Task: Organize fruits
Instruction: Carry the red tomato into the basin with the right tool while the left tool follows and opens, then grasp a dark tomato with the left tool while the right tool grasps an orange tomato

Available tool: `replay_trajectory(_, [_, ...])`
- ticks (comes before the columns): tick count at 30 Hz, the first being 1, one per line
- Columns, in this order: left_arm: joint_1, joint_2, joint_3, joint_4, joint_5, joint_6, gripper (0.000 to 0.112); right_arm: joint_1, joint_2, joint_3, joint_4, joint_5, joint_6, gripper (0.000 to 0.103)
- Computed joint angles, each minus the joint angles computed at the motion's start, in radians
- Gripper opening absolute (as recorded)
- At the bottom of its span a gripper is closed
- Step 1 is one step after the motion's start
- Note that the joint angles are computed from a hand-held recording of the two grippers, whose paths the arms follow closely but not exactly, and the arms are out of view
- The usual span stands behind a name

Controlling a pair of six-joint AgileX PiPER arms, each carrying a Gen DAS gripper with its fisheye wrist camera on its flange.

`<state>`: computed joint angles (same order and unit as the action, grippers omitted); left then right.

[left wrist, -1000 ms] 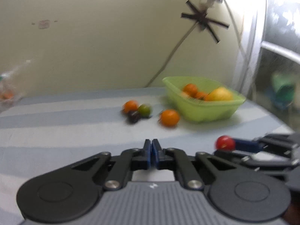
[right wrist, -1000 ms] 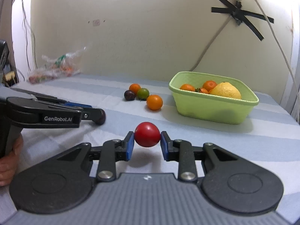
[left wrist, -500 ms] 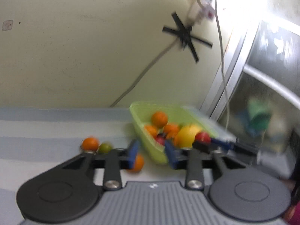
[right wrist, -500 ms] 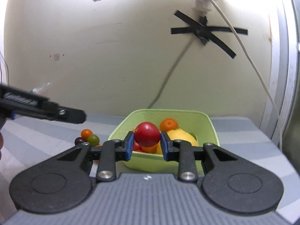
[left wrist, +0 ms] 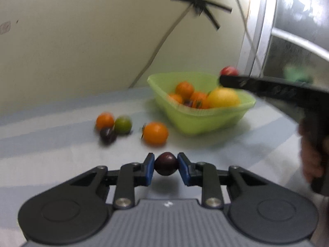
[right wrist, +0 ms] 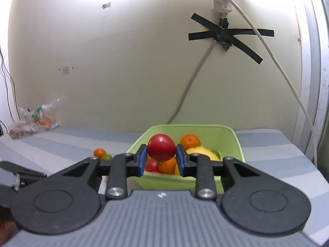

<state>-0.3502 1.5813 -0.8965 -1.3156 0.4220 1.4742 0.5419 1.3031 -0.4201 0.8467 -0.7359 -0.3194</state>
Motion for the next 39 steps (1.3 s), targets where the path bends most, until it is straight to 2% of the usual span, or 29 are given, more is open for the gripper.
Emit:
replay_trajectory(4, [-0.021,0.057,-0.175,0.054,0.056,-0.132,0.025,-0.090,0.042,-0.073,-0.059,0.064,-0.046,0.033])
replay_trajectory(6, [-0.035,0.108,-0.276,0.090,0.070,-0.211,0.025,-0.104,0.071,-0.088,-0.064,0.048,-0.055,0.033])
replay_trajectory(9, [-0.043,0.225,-0.455,0.178,0.141,-0.369,0.026,-0.103,0.105,-0.071,-0.073,-0.004,-0.012,0.033])
replay_trajectory(11, [-0.063,0.320,-0.587,0.279,0.168,-0.515,0.026,-0.122,0.119,-0.071,-0.099,0.012,0.015,0.033])
replay_trajectory(13, [-0.079,0.393,-0.677,0.339,0.186,-0.609,0.026,-0.113,0.135,-0.077,-0.064,-0.008,-0.027,0.035])
replay_trajectory(14, [-0.086,0.429,-0.722,0.372,0.197,-0.658,0.027,-0.106,0.141,-0.080,-0.047,-0.019,-0.044,0.041])
replay_trajectory(15, [-0.092,0.461,-0.764,0.409,0.210,-0.709,0.027,-0.101,0.146,-0.079,-0.041,-0.034,-0.049,0.057])
replay_trajectory(16, [-0.095,0.486,-0.792,0.431,0.220,-0.739,0.030,-0.089,0.153,-0.075,-0.029,-0.063,-0.056,0.070])
replay_trajectory(19, [-0.102,0.528,-0.844,0.475,0.220,-0.798,0.037,-0.053,0.170,-0.070,0.027,-0.138,-0.107,0.072])
replay_trajectory(21, [-0.084,0.514,-0.826,0.425,0.232,-0.751,0.037,-0.047,0.165,-0.056,0.026,-0.159,-0.098,0.072])
replay_trajectory(23, [-0.053,0.457,-0.761,0.357,0.224,-0.675,0.037,-0.047,0.140,-0.024,-0.009,-0.173,-0.040,0.067])
replay_trajectory(25, [0.004,0.379,-0.663,0.233,0.224,-0.531,0.037,-0.051,0.098,0.016,-0.074,-0.172,0.034,0.049])
replay_trajectory(28, [0.091,0.293,-0.557,0.136,0.227,-0.409,0.039,-0.063,0.041,0.071,-0.225,-0.166,0.179,0.038])
replay_trajectory(31, [0.159,0.237,-0.455,0.108,0.219,-0.321,0.042,-0.070,0.021,0.064,-0.372,-0.113,0.272,0.037])
replay_trajectory(33, [0.185,0.233,-0.421,0.136,0.216,-0.312,0.047,-0.041,0.019,0.040,-0.420,-0.036,0.273,0.037])
replay_trajectory(36, [0.200,0.268,-0.419,0.189,0.229,-0.380,0.048,0.022,0.055,-0.035,-0.373,0.092,0.216,0.037])
replay_trajectory(39, [0.215,0.298,-0.402,0.135,0.265,-0.359,0.048,0.094,0.119,-0.121,-0.174,0.155,0.010,0.037])
